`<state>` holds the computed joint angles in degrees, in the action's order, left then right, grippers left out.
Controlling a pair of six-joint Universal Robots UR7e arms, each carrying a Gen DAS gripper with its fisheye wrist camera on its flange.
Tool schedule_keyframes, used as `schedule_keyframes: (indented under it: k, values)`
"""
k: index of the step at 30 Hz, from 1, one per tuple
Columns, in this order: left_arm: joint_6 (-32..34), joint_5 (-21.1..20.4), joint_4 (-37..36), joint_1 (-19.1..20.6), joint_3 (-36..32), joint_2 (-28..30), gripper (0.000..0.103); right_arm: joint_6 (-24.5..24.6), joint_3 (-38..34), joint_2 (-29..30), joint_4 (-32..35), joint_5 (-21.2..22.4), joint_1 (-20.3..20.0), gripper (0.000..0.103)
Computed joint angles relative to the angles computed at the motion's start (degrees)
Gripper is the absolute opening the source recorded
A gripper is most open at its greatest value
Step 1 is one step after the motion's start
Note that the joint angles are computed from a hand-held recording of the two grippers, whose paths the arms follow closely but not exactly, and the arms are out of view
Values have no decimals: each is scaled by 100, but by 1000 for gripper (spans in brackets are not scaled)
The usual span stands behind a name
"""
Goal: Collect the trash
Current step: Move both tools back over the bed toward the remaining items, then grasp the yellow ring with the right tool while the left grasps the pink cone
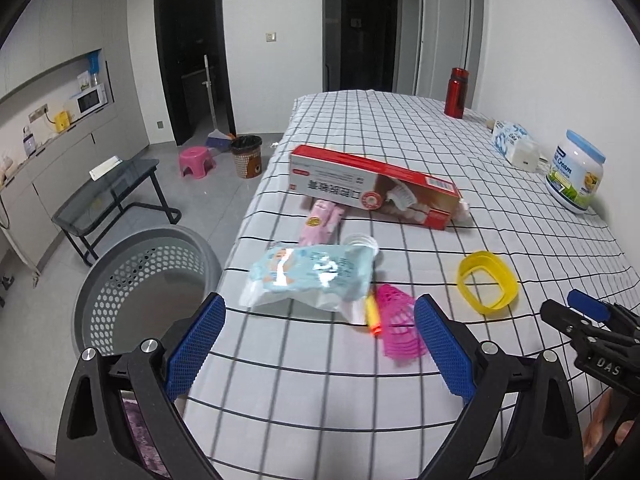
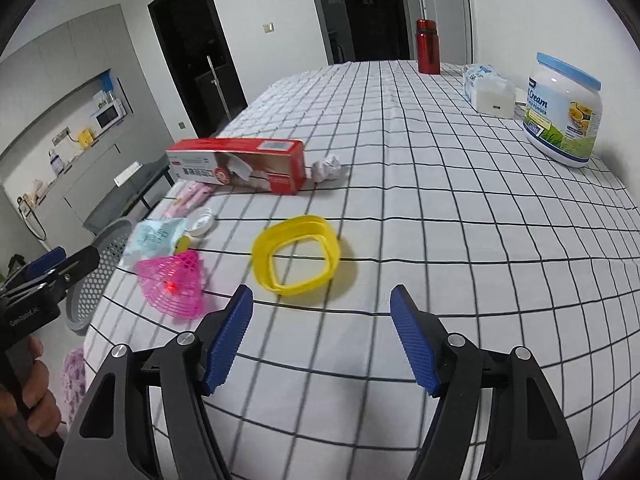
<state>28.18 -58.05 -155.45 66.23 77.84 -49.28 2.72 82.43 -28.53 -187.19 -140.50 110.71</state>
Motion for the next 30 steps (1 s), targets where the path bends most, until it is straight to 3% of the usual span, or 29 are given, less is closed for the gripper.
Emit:
schedule_keyframes:
  k: [7,19,30]
  values:
    - [-168,93,17,-61,11,114,93,52,-25,-166,503,371,-225,68]
    - [-447,497,46,-41,51,257,93,-171,-908,148,1839,856,-441,69]
    - [-578,543,97,-64,92,285,93,-468,-1505,486,2269,668,-469,70]
